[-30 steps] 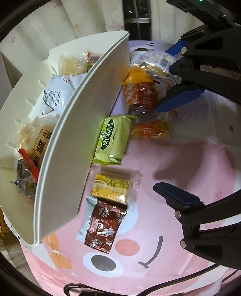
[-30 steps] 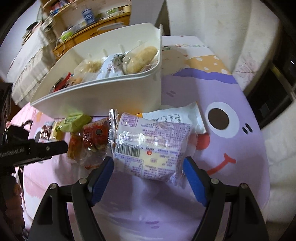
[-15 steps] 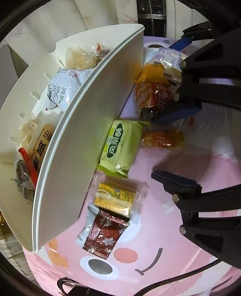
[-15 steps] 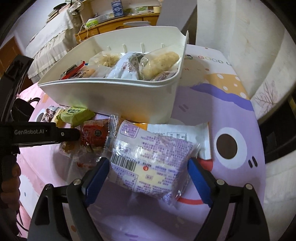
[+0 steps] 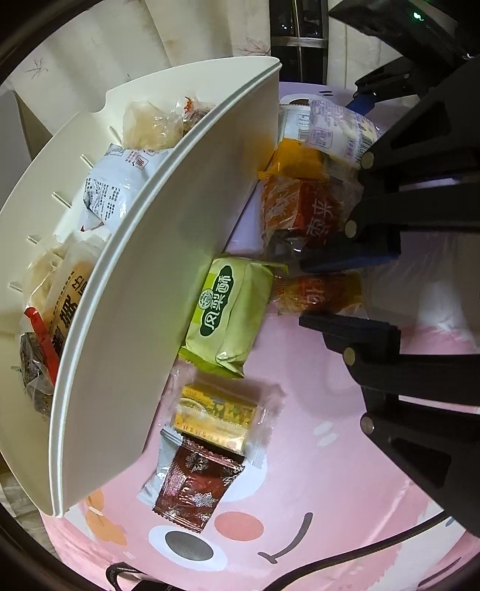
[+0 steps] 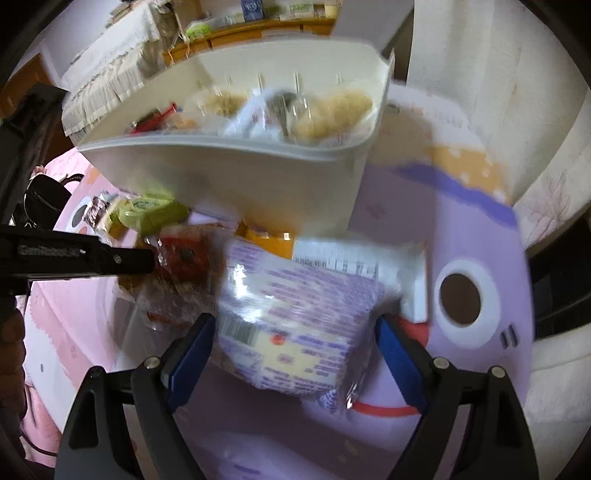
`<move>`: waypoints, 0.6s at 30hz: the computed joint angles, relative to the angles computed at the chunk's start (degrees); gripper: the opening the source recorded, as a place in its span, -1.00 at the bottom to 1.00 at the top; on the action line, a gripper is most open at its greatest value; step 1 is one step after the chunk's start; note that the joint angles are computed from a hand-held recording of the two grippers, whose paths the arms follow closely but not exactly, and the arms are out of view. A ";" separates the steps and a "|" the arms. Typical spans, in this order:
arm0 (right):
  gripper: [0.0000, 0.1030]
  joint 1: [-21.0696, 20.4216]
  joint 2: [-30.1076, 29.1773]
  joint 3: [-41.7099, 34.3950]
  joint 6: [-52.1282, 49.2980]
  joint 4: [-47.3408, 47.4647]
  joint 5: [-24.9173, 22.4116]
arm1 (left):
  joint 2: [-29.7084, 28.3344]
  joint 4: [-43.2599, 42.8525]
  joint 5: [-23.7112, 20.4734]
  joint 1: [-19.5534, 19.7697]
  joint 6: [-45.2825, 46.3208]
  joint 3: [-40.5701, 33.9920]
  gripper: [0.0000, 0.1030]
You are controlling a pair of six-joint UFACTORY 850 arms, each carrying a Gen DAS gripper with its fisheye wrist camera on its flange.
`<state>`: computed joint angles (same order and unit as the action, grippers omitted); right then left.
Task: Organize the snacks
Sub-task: 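Carry both held snacks over the white tray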
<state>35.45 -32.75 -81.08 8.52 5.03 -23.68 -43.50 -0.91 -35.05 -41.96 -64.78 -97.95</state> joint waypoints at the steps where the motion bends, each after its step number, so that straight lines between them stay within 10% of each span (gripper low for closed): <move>1: 0.62 -0.05 0.10 0.03 0.54 -0.12 -0.22 | 0.10 -0.41 0.25 -0.01 0.54 0.17 -0.60; 18: 0.37 0.29 1.45 1.41 6.08 -1.37 -2.06 | 4.39 -4.95 6.18 -0.11 5.13 7.74 -0.62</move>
<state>35.73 -31.30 -79.67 14.60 3.67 -25.74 -39.11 -5.86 -28.87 -42.06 -59.65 -90.22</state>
